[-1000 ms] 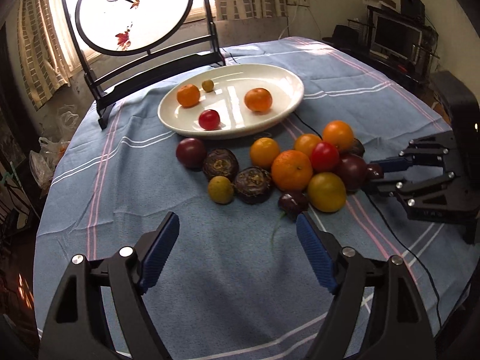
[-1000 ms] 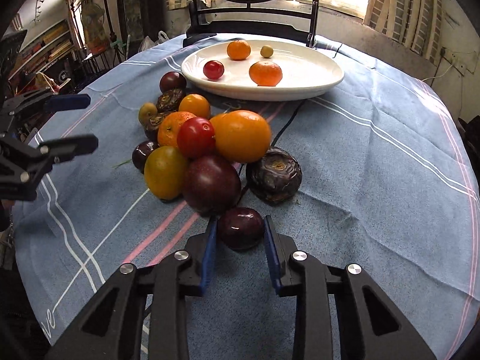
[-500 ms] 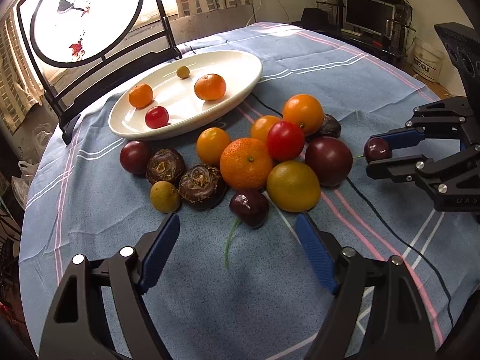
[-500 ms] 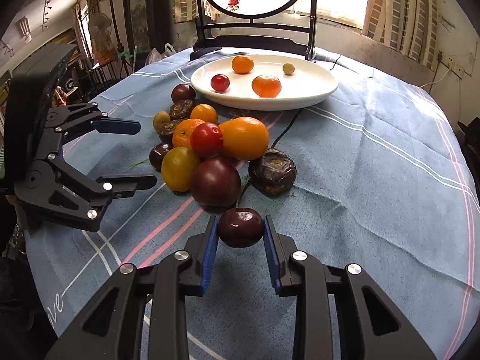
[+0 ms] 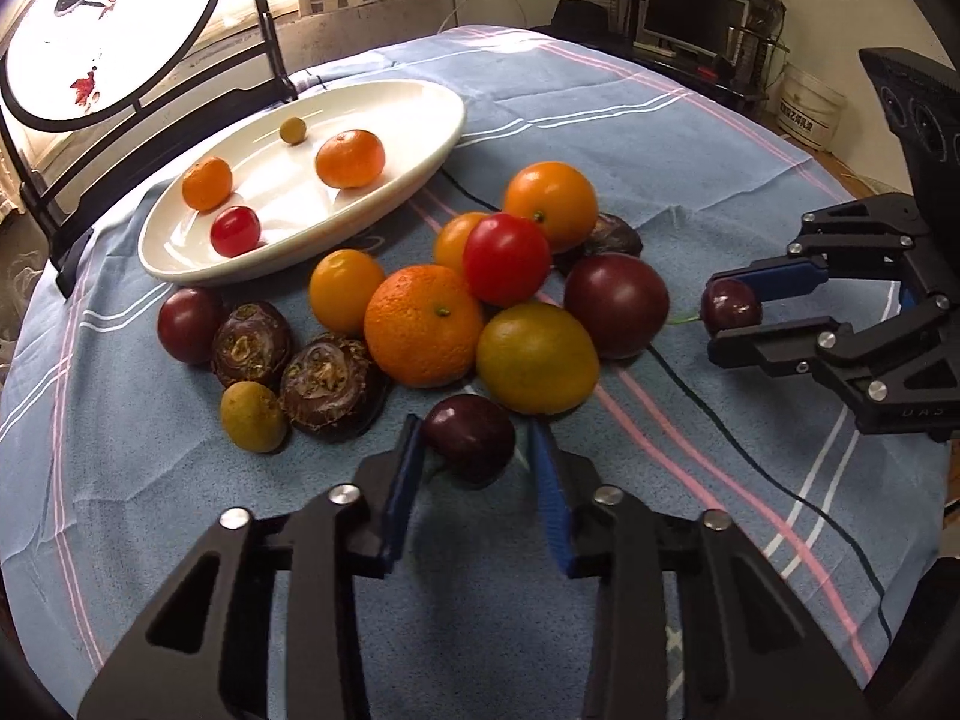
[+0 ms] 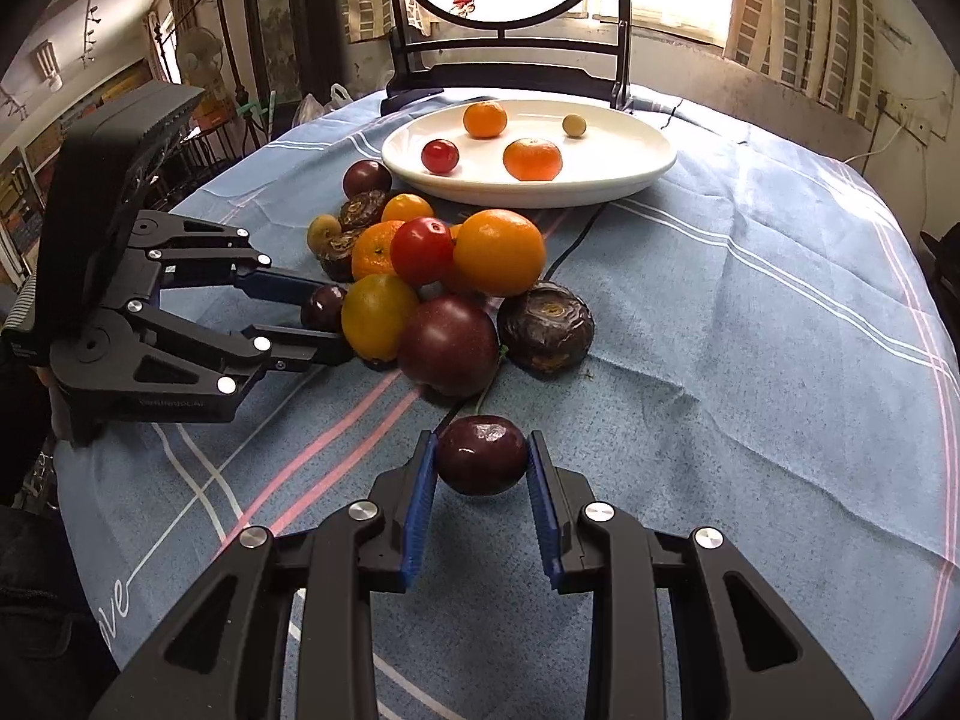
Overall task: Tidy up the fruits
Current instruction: 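Lower the plum and cherry onto the white plate and open both grippers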
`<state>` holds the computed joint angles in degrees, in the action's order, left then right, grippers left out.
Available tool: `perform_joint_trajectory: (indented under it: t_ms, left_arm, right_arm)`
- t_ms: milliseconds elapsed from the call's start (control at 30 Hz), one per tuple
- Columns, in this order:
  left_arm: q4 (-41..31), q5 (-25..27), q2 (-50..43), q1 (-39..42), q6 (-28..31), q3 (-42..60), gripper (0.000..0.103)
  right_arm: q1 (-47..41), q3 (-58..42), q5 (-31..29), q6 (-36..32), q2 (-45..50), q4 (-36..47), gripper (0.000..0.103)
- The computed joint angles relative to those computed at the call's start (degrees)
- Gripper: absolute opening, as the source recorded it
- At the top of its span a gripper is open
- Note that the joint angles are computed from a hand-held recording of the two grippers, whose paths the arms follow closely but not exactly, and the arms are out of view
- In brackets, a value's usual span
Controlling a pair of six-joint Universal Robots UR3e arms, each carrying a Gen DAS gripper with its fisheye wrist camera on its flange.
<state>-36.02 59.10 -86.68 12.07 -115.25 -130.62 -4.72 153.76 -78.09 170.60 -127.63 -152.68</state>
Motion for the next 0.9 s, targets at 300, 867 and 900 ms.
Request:
perform_joint_trajectory:
  t_ms: [300, 867, 900]
  left_arm:
    - [-7.2, -3.9, 6.7, 4.4, 4.3, -1.5, 0.029]
    - [-15.3, -10.6, 14.2, 13.9, -2.9, 6.0, 0.029]
    - [-14.6, -10.8, 13.7, 13.9, -4.3, 7.1, 0.029]
  right_arm:
    - [0.3, 0.0, -0.1, 0.3, -1.3, 0.7, 0.03]
    - [9.0, -11.3, -7.2, 5.4, 2.0, -2.0, 0.03]
    - [9.4, -12.7, -7.7, 5.4, 2.8, -2.2, 0.03]
